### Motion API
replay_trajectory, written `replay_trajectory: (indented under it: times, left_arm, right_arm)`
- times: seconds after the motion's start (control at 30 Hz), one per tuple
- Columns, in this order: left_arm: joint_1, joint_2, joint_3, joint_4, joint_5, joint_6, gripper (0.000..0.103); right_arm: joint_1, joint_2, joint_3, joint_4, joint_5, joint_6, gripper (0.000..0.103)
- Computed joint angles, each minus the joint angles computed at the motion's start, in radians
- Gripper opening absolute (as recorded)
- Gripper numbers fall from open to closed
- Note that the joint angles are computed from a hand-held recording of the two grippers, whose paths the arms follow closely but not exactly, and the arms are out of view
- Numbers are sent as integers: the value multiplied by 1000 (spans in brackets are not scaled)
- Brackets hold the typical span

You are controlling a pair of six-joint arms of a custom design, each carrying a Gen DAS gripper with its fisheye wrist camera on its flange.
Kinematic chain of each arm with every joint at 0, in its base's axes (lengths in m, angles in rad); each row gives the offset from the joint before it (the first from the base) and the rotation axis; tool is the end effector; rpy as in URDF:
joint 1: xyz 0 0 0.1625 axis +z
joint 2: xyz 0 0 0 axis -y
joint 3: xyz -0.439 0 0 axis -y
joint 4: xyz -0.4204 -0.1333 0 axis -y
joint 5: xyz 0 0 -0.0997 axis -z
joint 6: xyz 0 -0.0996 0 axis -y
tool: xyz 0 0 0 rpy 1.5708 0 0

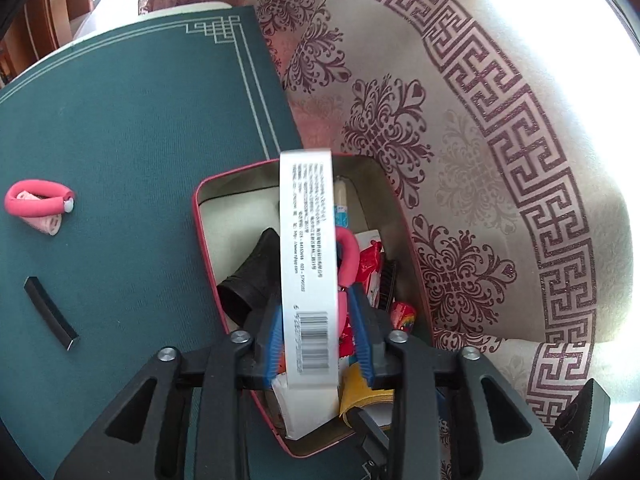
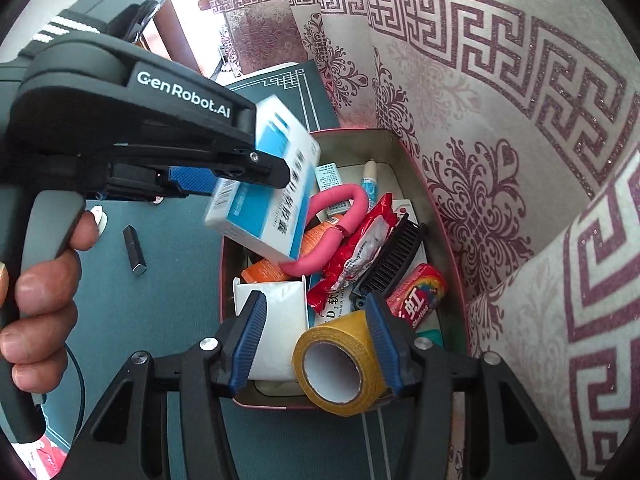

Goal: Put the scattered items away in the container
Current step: 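Open both grippers to drop the medicine box and packet into the tin, then move both grippers back toward the white lid and black lipstick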

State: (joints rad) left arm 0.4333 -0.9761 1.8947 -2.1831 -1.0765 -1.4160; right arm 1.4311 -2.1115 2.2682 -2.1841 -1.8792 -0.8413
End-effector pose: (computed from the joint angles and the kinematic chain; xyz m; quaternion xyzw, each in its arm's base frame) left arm -0.4413 -0.4031 0.0784 -0.0961 0.9542 -0.1885 0.2116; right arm 0.0574 -0.3318 0.4320 0.2981 -0.9158 0.1268 0.2373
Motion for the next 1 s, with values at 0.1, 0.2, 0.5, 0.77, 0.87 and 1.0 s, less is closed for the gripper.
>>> replay_trajectory:
  times: [0.1,0.2,0.5,0.77,0.87,1.0]
  left_arm:
    - [11,-11,5,90,-10,-81,58]
    - [6,-49,45,102,-10,-136,58]
    - [-25,-139,109,182,13,-215,58]
    - [-47,-259,204,257,-7,-344,58]
    - [-61,-323,245,305,-8,-410,58]
    - [-80,-413,295,388,-18,-513,58]
  right_arm:
    - [8,1,1,3,-1,4,56]
    - [20,1,4,5,0,8,56]
    - [77,11,28,15,-17,39,57]
    - [142,10,57,38,-18,79,61]
    - [173,18,72,50,-24,103,61]
    - [216,31,98,54,-34,128,61]
